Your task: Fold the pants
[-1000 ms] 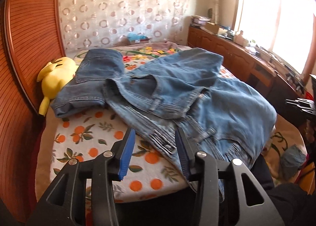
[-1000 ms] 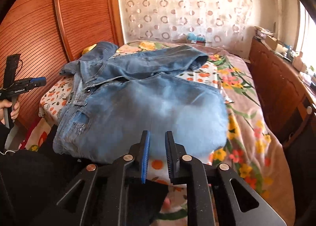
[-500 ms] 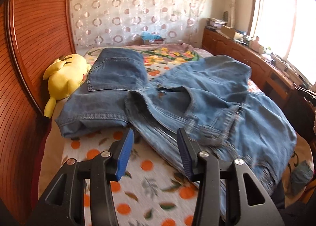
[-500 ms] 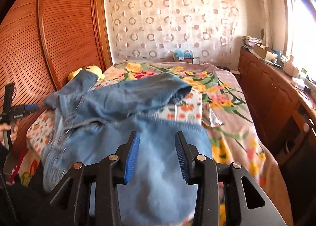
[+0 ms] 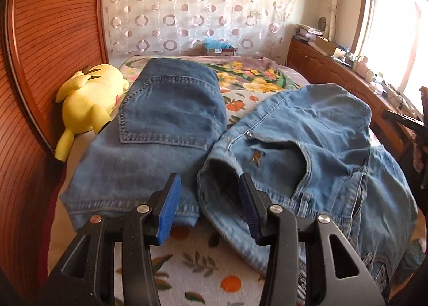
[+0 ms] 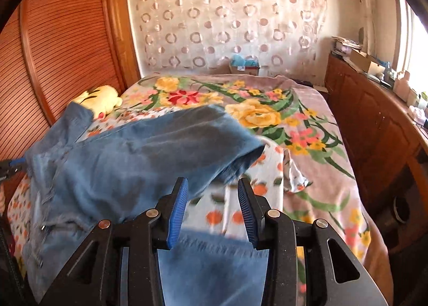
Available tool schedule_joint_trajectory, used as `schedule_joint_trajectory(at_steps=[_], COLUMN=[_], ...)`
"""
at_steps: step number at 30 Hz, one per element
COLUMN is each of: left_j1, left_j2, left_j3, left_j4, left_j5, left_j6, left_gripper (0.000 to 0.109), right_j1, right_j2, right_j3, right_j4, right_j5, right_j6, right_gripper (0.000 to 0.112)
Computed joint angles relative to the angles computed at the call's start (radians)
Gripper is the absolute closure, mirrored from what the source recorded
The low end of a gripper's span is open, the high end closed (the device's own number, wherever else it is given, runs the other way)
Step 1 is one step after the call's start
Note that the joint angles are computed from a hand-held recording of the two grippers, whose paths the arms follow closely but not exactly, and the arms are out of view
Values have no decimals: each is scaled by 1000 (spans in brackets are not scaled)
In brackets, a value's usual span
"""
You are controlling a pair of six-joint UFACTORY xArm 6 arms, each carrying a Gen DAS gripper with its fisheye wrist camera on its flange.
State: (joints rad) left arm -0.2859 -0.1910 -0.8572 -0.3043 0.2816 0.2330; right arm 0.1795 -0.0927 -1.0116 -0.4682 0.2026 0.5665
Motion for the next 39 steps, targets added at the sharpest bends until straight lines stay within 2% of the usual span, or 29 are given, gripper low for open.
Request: schedule_joint_trajectory(at_steps=[5, 8, 11, 14, 22, 26, 30, 32, 35, 39], left_j1=[-10, -15, -19, -16, -16, -23, -32, -40, -47, -68], left_j2=[48, 60, 79, 104, 126, 120, 94, 82, 71, 66], left_j3=[-56, -71, -91, -113, -114, -107, -77, -67, -68, -112], left_j4=[-121, -127, -125, -60, -69, -146, -85, -84, -52, 3], left_j5=[31, 32, 36, 50, 39, 25, -4, -7, -10, -26], left_j6=[79, 69, 68, 20, 32, 94, 60, 64, 41, -2], left_gripper=[62, 62, 62, 62, 62, 63, 86, 93, 97, 102], right_j1=[-17, -24, -33, -42, -59, -73, -77, -70, -68, -60], right_j2=[187, 283, 400, 515, 658, 671, 647, 637, 600, 478], right_j3=[-221, -342, -498, -662, -881, -902, -869, -853, -805, -648], right_j4=[173, 242, 341, 416, 573, 625, 640, 618, 657, 656], right_j5=[32, 78, 149, 245, 431, 451, 440, 440, 424, 287], right_j6=[-166, -245, -339, -421, -581, -612, -624, -625, -632, -629], right_gripper=[70, 69, 67, 66, 66, 66, 67, 83, 98, 103])
